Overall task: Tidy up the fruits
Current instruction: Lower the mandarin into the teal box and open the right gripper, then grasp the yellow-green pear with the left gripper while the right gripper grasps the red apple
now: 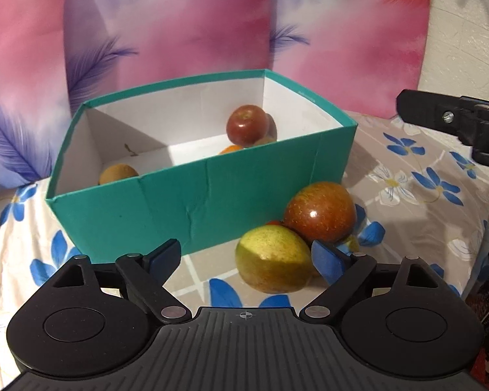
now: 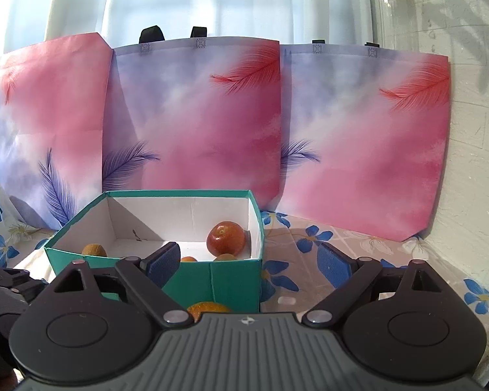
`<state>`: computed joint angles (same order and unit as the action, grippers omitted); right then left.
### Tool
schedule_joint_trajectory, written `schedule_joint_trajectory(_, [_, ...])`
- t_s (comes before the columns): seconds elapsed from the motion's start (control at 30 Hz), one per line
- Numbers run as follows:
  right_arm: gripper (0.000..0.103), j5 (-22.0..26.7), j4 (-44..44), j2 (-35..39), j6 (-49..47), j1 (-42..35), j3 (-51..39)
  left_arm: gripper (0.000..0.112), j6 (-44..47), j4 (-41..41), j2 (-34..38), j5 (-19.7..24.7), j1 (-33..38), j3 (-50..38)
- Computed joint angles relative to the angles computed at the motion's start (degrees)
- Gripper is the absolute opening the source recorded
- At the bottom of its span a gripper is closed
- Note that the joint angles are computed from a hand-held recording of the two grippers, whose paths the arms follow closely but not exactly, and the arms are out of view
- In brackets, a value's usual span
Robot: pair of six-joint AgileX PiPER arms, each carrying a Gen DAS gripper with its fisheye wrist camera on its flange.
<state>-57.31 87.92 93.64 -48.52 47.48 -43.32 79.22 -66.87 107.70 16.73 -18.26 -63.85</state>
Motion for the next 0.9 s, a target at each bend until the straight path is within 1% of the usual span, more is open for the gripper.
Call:
schedule_joint_trajectory(0.07, [0.091, -2.14, 0.41, -0.41, 0.89, 1.26, 1.11, 0.09, -1.7, 1.28, 1.31, 0.23, -0.69, -0.93])
schedule_joint_trajectory(0.1, [0.091, -2.4, 0.62, -0.59, 1.2, 1.48, 1.54, 0.089, -1.81, 1.22, 1.76, 0.47, -0.9, -1.2])
schedule_joint_trajectory(0.23, [0.091, -0.49, 1.46, -1.65, 2.64, 1.07, 3.2, 0.089, -0.04, -0.56, 3.86, 0.84, -1.68, -2.51])
schedule_joint_trajectory(0.3, [0.091, 0.09, 2.17, -1.72, 2.71, 0.82, 3.45, 0.089, -1.27, 0.62, 5.02, -0.05, -2.38, -3.38])
schedule_joint_trajectory(0.37, [0.091, 0.73, 2.36, -1.81, 2.65, 0.47, 3.59, 0.085, -2.37, 1.77, 6.34, -0.22, -2.7, -4.44])
schedule_joint_trajectory(0.4, [0.091, 0.8, 2.5, -1.86, 2.7, 0.46, 3.72, 0.081, -5.17, 4.31, 7.01, -0.15, -2.81, -5.23])
schedule_joint_trajectory(0.47, [0.092, 1.07, 2.45, -1.92, 2.65, 0.48, 3.85, 0.08, -8.12, 6.58, 8.64, 2.5, -2.03, -7.15])
schedule_joint_trajectory(0.53, [0.092, 1.02, 2.57, -1.85, 2.37, 0.69, 3.89, 0.074, -11.49, 8.85, 10.01, 5.53, -1.06, -9.0])
schedule_joint_trajectory(0.63, [0.092, 1.54, 2.84, -1.89, 1.63, 0.49, 3.68, 0.074, -8.13, 4.96, 11.49, 8.33, 0.42, -10.02])
schedule_joint_trajectory(0.8, [0.092, 3.51, 3.75, -1.41, 0.6, -0.57, 2.77, 0.073, -7.53, 3.86, 12.62, 12.24, 2.42, -11.43])
schedule_joint_trajectory(0.87, [0.092, 4.42, 4.04, -1.1, 0.08, -0.98, 2.29, 0.073, -7.36, 4.1, 11.39, 10.66, 2.31, -9.9])
schedule_joint_trajectory(0.9, [0.092, 4.56, 4.07, -0.88, -0.08, -1.04, 2.09, 0.073, -7.28, 4.24, 10.45, 8.49, 1.68, -8.65])
